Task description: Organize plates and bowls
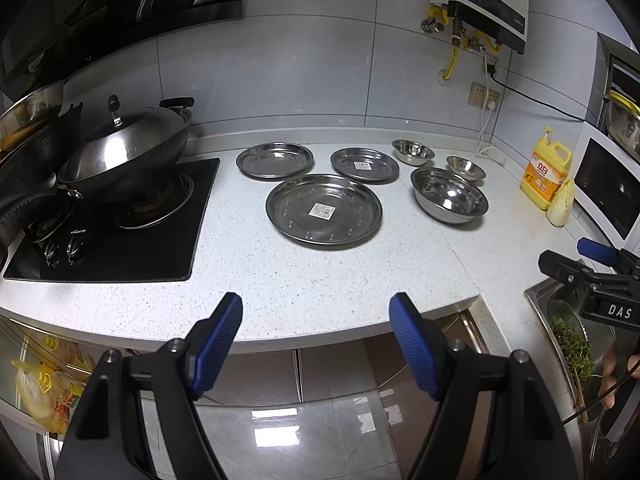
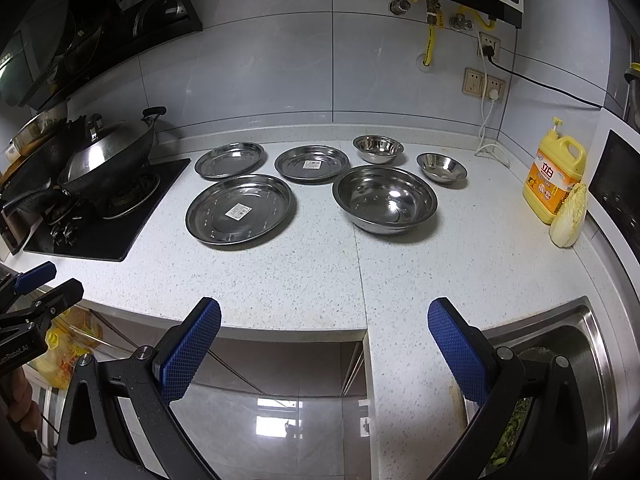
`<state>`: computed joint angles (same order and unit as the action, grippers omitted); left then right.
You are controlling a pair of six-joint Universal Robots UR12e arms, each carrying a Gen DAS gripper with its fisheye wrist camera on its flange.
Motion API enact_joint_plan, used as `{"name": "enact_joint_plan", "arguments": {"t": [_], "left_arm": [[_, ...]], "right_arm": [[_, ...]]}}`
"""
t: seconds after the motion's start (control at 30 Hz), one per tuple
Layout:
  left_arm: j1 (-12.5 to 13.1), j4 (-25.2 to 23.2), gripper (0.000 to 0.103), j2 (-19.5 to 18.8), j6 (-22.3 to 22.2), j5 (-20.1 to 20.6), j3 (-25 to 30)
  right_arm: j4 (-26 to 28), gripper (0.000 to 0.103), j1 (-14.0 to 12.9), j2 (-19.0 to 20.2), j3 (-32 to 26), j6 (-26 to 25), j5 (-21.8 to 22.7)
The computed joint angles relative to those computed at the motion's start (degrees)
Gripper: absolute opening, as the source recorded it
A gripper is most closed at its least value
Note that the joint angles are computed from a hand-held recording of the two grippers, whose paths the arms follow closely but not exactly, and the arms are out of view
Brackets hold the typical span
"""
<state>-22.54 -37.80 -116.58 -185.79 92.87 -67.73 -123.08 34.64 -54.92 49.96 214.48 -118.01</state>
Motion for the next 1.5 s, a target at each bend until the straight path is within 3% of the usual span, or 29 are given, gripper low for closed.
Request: {"name": "enact_joint_plan", "arguments": {"t": [0.7,1.5], "left_arm": [[0.31,0.76,0.075,1.53,-0.55,-0.23,-2.49],[1.59,1.21,0.075,2.78,-0.16,-1.68,-4.48]], "right_arm": [[-0.11,0.102,0.88,0.48,0.13,0.51,-0.52],[3.04,0.102,1.73,2.24,-3.49,1.57,-1.45]]}}
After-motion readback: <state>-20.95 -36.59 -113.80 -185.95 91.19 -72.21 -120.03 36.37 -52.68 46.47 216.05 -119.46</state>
